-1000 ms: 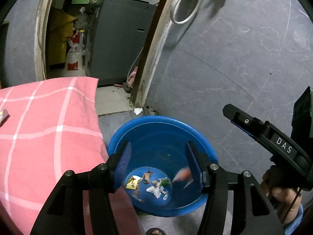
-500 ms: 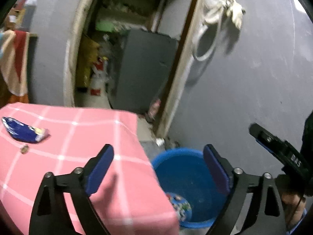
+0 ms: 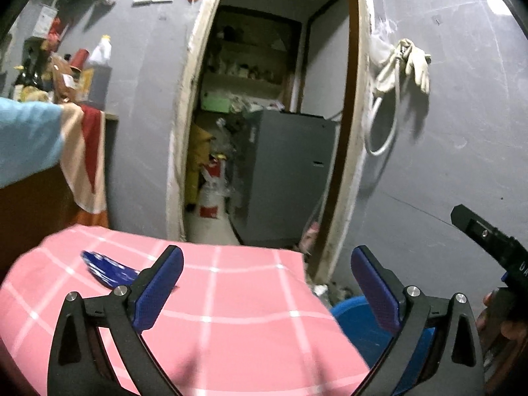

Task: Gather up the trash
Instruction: 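Move both tools back over the table toward the blue snack bag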

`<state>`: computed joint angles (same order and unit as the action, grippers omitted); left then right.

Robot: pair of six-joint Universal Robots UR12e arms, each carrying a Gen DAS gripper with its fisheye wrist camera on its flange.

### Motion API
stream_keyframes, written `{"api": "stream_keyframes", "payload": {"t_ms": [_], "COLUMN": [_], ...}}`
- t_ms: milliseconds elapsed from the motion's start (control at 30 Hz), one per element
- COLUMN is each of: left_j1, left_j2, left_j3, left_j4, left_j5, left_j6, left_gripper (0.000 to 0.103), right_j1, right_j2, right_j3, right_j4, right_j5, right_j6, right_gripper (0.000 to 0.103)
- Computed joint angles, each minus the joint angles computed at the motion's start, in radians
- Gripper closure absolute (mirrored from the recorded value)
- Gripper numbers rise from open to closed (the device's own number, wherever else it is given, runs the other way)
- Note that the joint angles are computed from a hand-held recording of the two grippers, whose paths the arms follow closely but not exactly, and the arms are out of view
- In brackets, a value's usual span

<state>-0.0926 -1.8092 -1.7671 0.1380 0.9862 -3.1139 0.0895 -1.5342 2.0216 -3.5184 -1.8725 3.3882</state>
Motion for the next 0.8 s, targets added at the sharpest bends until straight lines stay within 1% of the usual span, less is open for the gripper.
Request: {"api": "stream_keyframes", "payload": {"t_ms": [167,333,500,800], "left_j1": [0.029,0.057,0.081,0.113], "left_j2": [-0.002,0.0,0.002,-0.005], "left_j3": [0.0,0.002,0.001,0.007], "left_j4": [0.039,0.057,0.062,0.061], "left_j5": [0.01,0.033,0.061,0.123], "left_j6": [-0.022,-0.031,-0.025,-0.009], "left_gripper": [0.003,0.003,0.003,0.003], "right_j1": [0.024,0.041,0.058,0.085], "right_j2": [0.046,0.083,0.117,0.171], "right_j3": [-0.048,-0.09,-0.13,-0.198], "right_j4": [-0.054,-0.07,-0.055,-0.001], "right_j5": [0.015,0.038,0.057,0.102], "right_j6": [-0.039,-0.051,-0.059,-0.067], "right_gripper": [0.0,0.0,0.0,0.0]}}
